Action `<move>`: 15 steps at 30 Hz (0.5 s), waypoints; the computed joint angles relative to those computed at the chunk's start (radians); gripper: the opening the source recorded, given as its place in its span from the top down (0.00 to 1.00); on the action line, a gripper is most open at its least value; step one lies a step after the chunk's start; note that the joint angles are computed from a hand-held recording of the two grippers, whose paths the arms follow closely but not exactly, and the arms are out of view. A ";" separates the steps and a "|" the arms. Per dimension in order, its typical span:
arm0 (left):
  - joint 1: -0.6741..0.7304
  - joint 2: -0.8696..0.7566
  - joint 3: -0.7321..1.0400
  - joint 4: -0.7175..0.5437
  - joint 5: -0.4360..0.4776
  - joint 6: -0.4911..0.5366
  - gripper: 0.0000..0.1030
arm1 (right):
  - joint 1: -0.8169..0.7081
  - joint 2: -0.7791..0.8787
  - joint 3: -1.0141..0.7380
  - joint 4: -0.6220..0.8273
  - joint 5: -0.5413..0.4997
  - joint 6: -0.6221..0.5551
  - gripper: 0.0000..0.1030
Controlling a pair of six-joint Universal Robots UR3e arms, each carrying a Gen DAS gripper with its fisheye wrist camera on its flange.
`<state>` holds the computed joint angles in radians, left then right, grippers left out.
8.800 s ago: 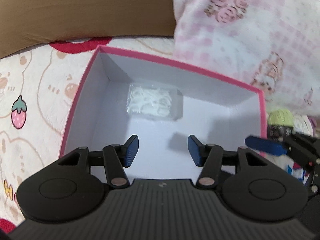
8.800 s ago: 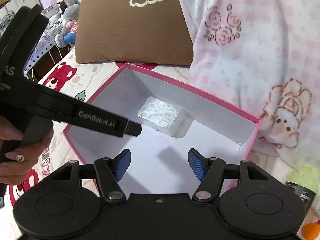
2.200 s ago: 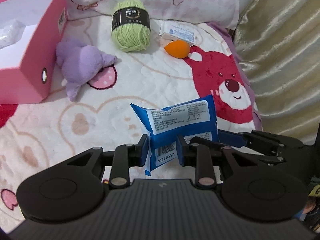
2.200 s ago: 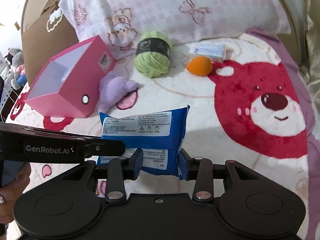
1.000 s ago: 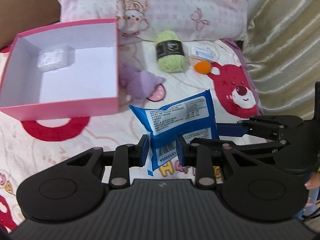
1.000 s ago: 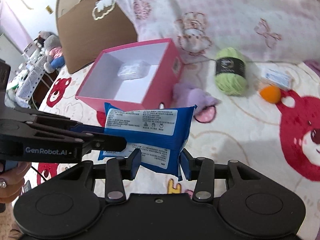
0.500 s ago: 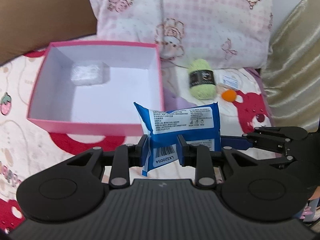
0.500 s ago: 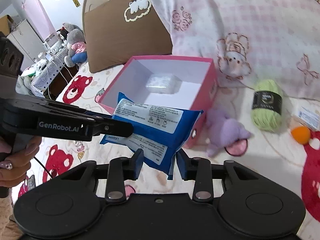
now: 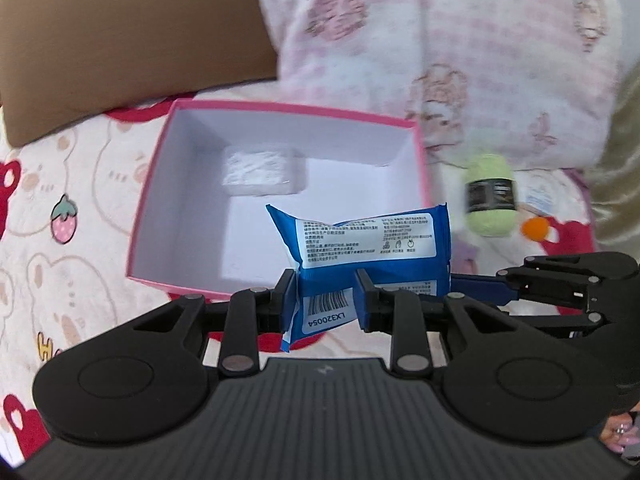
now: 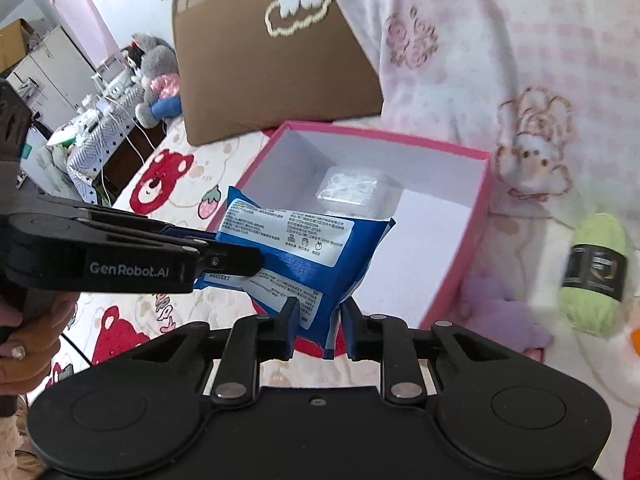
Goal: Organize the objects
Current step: 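Lower the blue wipe pack into the pink box and open the left gripper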
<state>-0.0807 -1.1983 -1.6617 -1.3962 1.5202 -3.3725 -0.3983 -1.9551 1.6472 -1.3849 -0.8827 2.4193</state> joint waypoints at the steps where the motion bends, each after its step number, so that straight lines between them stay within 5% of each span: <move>1: 0.011 -0.007 -0.009 0.005 0.004 0.007 0.74 | 0.038 0.035 -0.002 -0.049 -0.014 0.045 0.74; 15: 0.190 -0.165 -0.138 0.152 -0.011 0.100 0.73 | 0.311 0.450 -0.064 -0.455 -0.126 0.355 0.74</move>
